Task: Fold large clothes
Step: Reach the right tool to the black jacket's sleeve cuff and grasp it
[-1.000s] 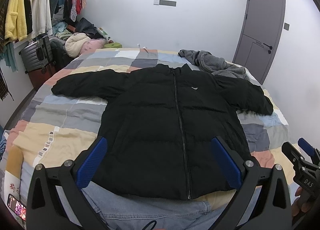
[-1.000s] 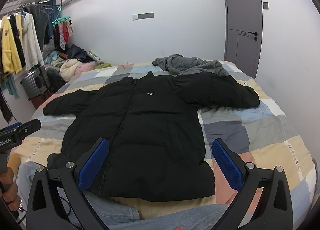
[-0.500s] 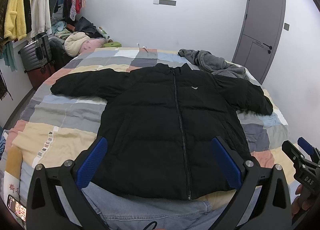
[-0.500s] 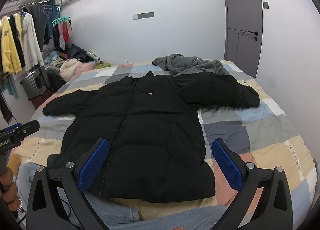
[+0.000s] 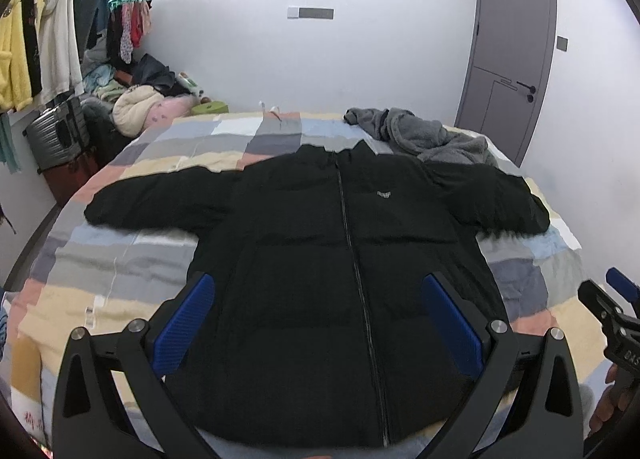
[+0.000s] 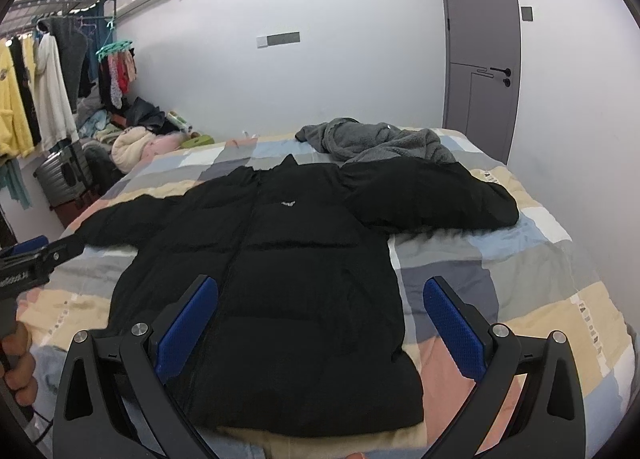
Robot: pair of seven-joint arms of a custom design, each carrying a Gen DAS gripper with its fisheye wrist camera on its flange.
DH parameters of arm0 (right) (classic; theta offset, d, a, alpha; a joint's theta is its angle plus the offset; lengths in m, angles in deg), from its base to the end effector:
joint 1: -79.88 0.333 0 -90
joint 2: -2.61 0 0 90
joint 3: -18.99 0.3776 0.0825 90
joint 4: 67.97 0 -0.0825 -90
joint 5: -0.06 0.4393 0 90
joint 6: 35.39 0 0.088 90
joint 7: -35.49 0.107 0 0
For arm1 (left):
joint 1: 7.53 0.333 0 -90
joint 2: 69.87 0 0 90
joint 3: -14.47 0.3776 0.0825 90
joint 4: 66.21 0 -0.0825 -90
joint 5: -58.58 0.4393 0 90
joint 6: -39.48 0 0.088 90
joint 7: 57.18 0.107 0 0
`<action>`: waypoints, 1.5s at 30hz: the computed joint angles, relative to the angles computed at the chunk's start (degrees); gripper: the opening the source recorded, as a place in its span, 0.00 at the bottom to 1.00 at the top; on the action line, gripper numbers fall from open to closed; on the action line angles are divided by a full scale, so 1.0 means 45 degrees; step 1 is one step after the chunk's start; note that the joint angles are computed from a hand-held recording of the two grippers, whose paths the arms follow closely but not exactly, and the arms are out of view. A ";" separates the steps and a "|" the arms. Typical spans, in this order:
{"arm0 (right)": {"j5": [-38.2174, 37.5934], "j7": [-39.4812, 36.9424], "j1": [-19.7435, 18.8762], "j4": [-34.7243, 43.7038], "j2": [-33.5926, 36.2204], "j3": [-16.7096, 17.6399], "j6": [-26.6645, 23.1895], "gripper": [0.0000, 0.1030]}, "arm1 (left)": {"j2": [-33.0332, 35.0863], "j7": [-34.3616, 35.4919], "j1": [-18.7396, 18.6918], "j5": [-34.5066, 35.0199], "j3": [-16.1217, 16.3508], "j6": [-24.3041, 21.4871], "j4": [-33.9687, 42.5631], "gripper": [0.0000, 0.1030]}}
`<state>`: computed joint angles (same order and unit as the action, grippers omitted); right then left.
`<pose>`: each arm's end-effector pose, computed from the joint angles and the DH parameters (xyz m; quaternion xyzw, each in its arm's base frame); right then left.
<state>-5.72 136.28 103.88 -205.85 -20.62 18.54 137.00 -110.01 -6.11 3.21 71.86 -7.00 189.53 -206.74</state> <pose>0.4537 0.2051 0.6213 -0.7084 0.5146 -0.2503 0.4132 0.4059 -0.1252 0.6491 -0.7277 0.5272 -0.2835 0.3348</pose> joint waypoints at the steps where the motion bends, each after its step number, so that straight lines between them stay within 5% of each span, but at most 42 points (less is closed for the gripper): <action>1: -0.0100 0.0097 -0.0179 0.0083 0.0140 0.0125 0.0100 1.00 | 0.0220 0.0100 0.0018 0.0021 0.0074 0.0153 0.0109 1.00; 7: -0.0988 0.0913 -0.1266 0.0776 0.1186 0.0872 0.0242 1.00 | 0.1421 0.0122 0.1016 0.0835 -0.0262 0.1549 0.0476 1.00; 14: -0.0147 0.0010 -0.0572 0.1853 0.2696 0.0011 0.0321 1.00 | 0.2570 -0.0161 0.1404 0.1464 -0.0148 0.1947 0.0487 1.00; 19: -0.0712 -0.0056 -0.1467 0.3197 0.3964 0.0360 0.0459 1.00 | 0.3121 -0.0611 0.1587 0.1919 -0.0026 0.2163 0.0462 1.00; 24: 0.1822 -0.2798 -0.1751 0.4527 0.5314 0.0293 0.0789 1.00 | 0.3659 -0.1170 0.1675 0.2289 0.0064 0.2590 0.0425 1.00; 35: 0.6614 -0.5908 -0.5883 0.8091 0.8983 0.2886 -0.0044 1.00 | 0.4682 -0.1605 0.1130 0.2457 0.0692 0.2830 0.0621 1.00; 40: 0.6799 -0.3895 -0.6531 0.9639 1.0746 0.2492 -0.0772 1.00 | 0.5223 -0.1570 0.0759 0.2225 0.1023 0.2967 0.0742 1.00; 45: 0.8409 -0.3395 -0.8276 1.0529 1.2166 0.4011 -0.0911 1.00 | 0.5819 -0.1623 0.0459 0.2260 0.1263 0.2857 0.0992 1.00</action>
